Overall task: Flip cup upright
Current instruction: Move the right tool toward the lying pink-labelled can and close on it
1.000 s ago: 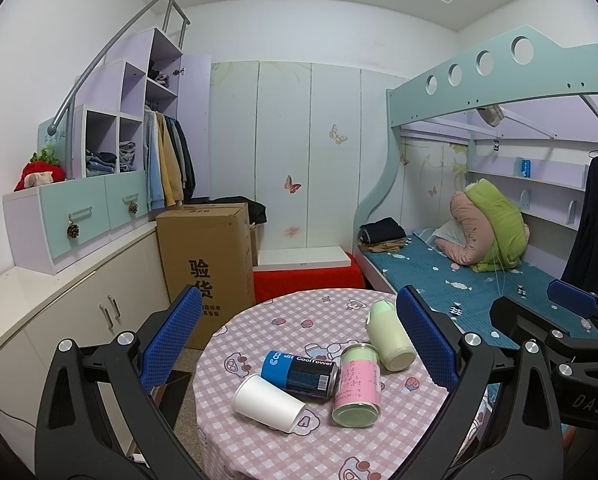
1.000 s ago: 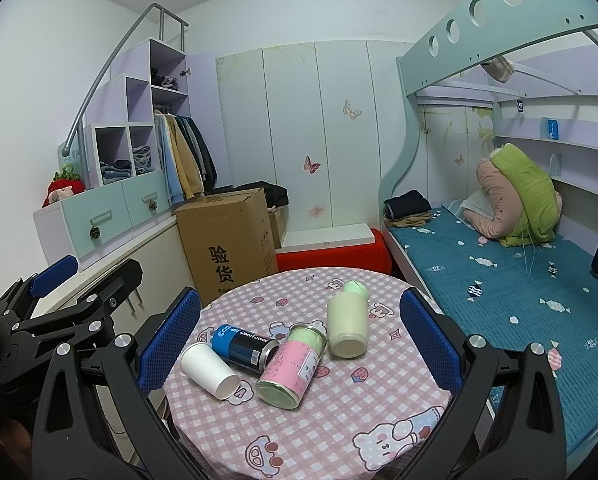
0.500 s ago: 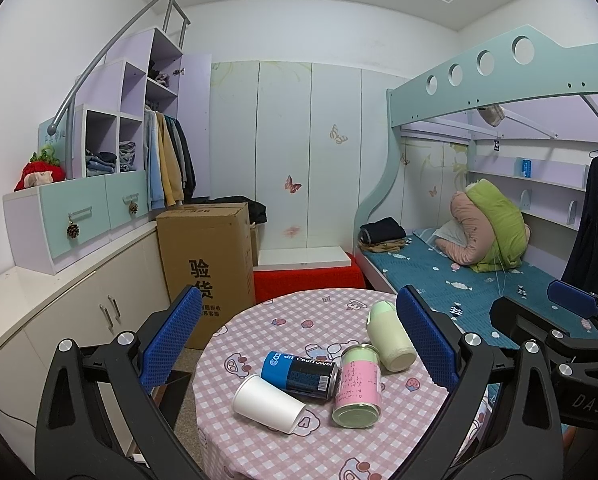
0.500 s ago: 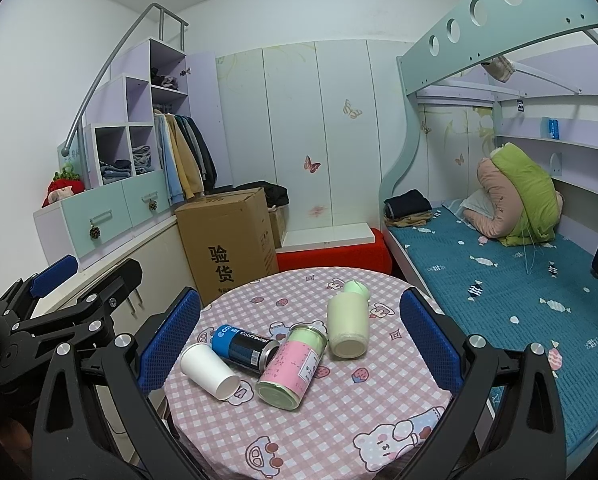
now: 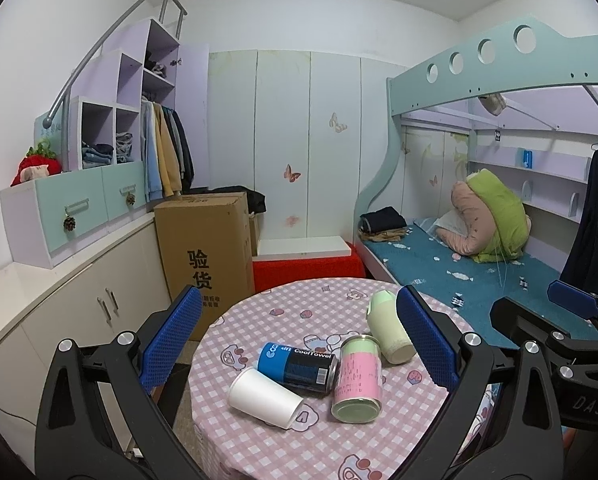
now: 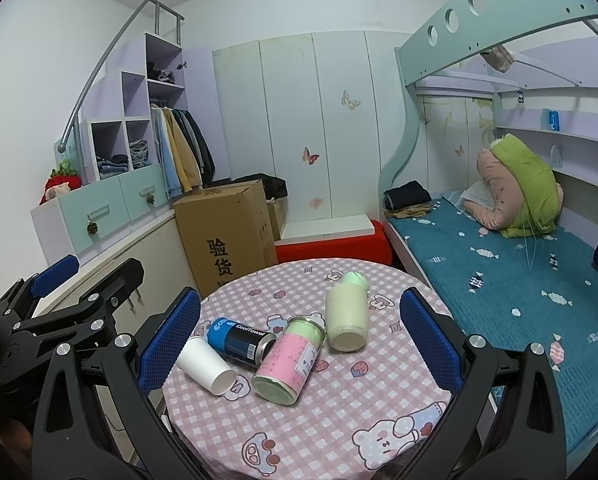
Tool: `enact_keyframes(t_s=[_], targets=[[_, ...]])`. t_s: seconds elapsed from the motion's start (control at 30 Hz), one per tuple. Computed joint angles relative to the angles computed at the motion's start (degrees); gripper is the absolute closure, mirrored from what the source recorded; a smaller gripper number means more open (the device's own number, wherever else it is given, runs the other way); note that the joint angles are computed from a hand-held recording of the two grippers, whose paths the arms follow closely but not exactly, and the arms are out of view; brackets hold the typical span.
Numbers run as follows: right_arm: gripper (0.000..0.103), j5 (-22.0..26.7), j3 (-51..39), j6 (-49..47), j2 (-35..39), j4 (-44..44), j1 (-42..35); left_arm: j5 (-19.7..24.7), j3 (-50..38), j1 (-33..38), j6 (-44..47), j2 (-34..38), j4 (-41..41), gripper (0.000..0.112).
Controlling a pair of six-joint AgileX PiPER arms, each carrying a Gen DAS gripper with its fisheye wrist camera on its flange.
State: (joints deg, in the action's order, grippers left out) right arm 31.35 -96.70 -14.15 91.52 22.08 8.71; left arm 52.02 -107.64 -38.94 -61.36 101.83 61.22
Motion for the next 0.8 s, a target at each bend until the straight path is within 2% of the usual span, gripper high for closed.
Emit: enact_keyframes(t_s=[0.37,0.53,0.8], targets=[[0.007,3.07,-4.83,-0.87,5.09,2.0,-1.35,0.6,-6.41,2.62,5.17,5.6,-5.95,0.014],[0.007,5.78,-8.35,-0.49,9.15,2.67,-2.81,1.73,-12.62,4.66,11.08,10.8,-13.44,0.014],[0.007,10.32,-12.22,-0.23,16.16,4.68,-6.71,7.0,-25.54,7.15,21.09,22.92,-27.65,0.014]])
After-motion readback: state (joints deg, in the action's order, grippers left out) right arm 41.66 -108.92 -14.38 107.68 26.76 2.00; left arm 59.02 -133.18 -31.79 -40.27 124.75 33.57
